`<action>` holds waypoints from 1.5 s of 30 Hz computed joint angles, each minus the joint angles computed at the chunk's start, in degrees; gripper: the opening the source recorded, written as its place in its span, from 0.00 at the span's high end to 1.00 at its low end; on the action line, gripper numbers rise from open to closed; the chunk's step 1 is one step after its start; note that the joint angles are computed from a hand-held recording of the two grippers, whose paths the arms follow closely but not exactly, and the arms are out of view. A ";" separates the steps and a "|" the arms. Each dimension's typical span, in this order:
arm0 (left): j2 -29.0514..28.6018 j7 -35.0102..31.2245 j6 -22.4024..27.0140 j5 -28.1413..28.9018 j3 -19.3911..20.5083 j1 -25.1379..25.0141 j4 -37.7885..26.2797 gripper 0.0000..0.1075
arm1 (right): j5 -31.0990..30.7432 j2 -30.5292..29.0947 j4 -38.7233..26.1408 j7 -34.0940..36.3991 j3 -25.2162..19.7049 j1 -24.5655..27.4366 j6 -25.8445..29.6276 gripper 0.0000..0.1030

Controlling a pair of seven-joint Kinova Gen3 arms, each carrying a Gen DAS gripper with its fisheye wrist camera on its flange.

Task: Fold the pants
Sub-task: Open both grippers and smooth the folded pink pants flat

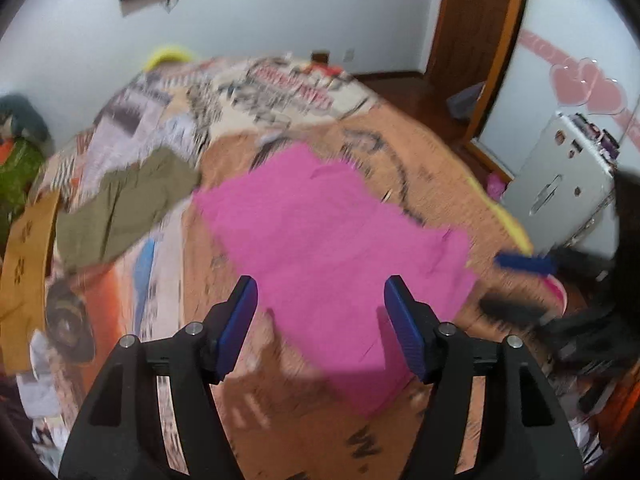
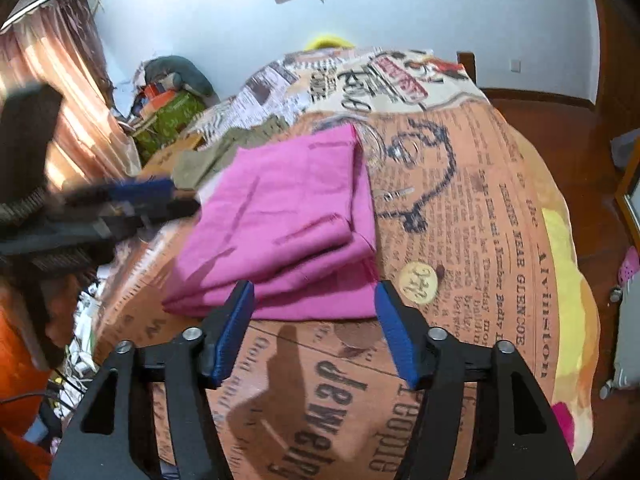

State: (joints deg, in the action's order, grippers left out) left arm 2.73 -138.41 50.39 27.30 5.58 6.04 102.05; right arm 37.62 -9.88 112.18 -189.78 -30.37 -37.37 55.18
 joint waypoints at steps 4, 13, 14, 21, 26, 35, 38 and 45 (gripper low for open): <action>0.47 -1.82 -1.02 -2.37 -0.59 -0.80 2.78 0.39 | 2.66 1.46 -1.89 -0.70 -0.62 -0.53 1.27 0.39; 0.33 -10.19 2.36 4.75 -2.00 -4.23 2.65 0.39 | 1.54 5.76 -1.46 -0.39 4.96 -2.99 -3.45 0.33; 0.62 -9.82 2.21 4.77 -2.04 -4.34 1.87 0.39 | 0.77 5.92 -0.86 0.05 5.76 -2.94 -4.89 0.33; 7.28 0.60 -2.33 -2.00 -0.78 -3.12 -7.02 0.39 | -2.99 5.38 0.98 7.56 8.45 -1.47 -9.13 0.31; 15.18 6.85 -1.13 -4.43 0.95 -3.28 -16.68 0.39 | -7.11 4.42 1.50 15.33 10.04 1.15 -9.71 0.31; 26.97 11.96 2.04 -16.10 2.77 4.61 -31.45 0.39 | -14.41 3.31 4.24 27.11 13.65 7.33 -14.77 0.31; 30.38 12.39 2.06 -18.88 2.95 6.71 -35.10 0.39 | -16.07 3.70 4.27 31.32 14.44 9.35 -15.34 0.31; 33.87 11.56 3.94 -19.18 3.39 5.72 -37.72 0.41 | -16.72 4.70 4.42 35.86 16.32 13.19 -15.53 0.31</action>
State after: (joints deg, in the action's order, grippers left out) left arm 36.60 -126.85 54.33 8.12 8.98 11.76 64.33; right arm 20.89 -5.17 116.60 -153.92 -14.05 -24.18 39.65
